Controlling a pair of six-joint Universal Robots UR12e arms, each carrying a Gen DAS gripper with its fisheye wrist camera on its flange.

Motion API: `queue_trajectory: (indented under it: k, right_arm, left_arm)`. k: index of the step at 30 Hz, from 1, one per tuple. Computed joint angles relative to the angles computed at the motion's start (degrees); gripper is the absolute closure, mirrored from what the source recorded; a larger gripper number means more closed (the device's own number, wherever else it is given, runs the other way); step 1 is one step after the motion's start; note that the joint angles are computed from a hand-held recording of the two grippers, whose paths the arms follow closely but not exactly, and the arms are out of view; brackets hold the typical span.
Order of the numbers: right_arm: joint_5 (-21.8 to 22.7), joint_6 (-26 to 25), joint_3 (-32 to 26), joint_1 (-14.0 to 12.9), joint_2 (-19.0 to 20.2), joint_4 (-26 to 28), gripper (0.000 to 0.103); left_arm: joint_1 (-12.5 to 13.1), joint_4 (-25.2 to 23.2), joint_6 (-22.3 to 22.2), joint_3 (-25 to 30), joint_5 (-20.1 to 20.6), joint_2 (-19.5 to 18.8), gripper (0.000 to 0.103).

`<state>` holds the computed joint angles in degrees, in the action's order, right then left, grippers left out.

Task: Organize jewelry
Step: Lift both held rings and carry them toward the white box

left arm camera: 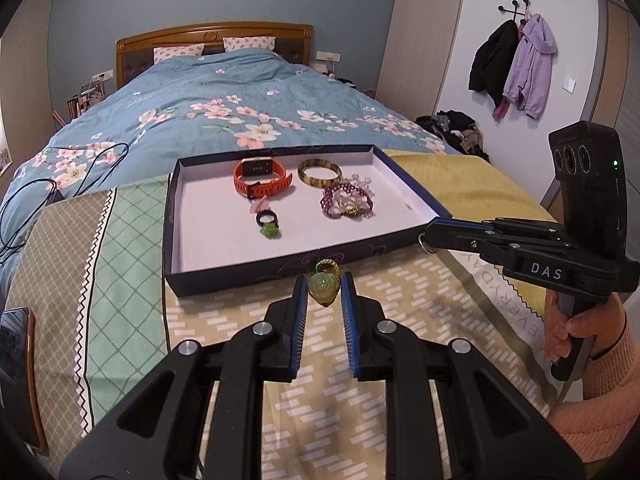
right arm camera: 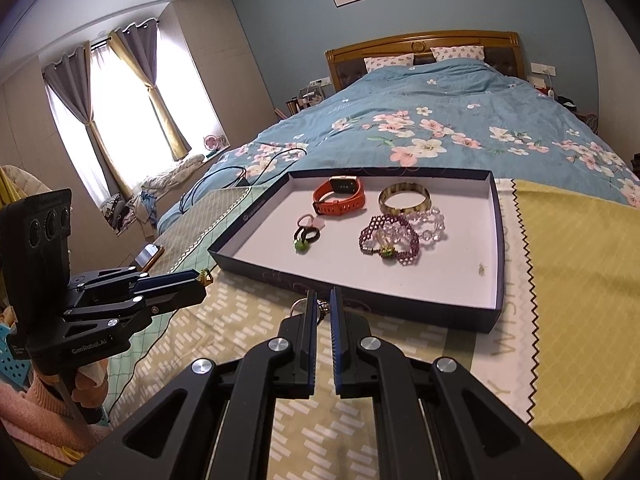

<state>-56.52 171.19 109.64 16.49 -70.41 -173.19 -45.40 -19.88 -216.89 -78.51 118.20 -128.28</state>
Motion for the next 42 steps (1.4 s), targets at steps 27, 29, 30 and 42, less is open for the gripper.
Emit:
queue_trajectory:
  k: [27, 29, 30, 42]
  right_arm:
    - [-1.3, 0.9, -2.7, 0.3, 1.6, -1.7, 0.098]
    - [-1.3, 0.9, -2.7, 0.3, 1.6, -1.7, 0.098]
    - [-1.2, 0.9, -2.6, 0.3, 1.5, -1.8, 0.098]
    - [-1.8, 0.8, -3.6, 0.4, 1.9, -1.1, 0.098]
  left_arm:
    - [1.0, 0.3, 0.7, 2.1, 2.1, -0.9, 0.086]
    - [1.0, 0.3, 0.7, 2.1, 2.0, -0.9, 0.086]
    - [1.0, 0.4, 0.7, 2.1, 2.1, -0.9, 0.086]
    - [1.4, 0.0, 0.8, 2.4, 2.2, -1.0, 0.086]
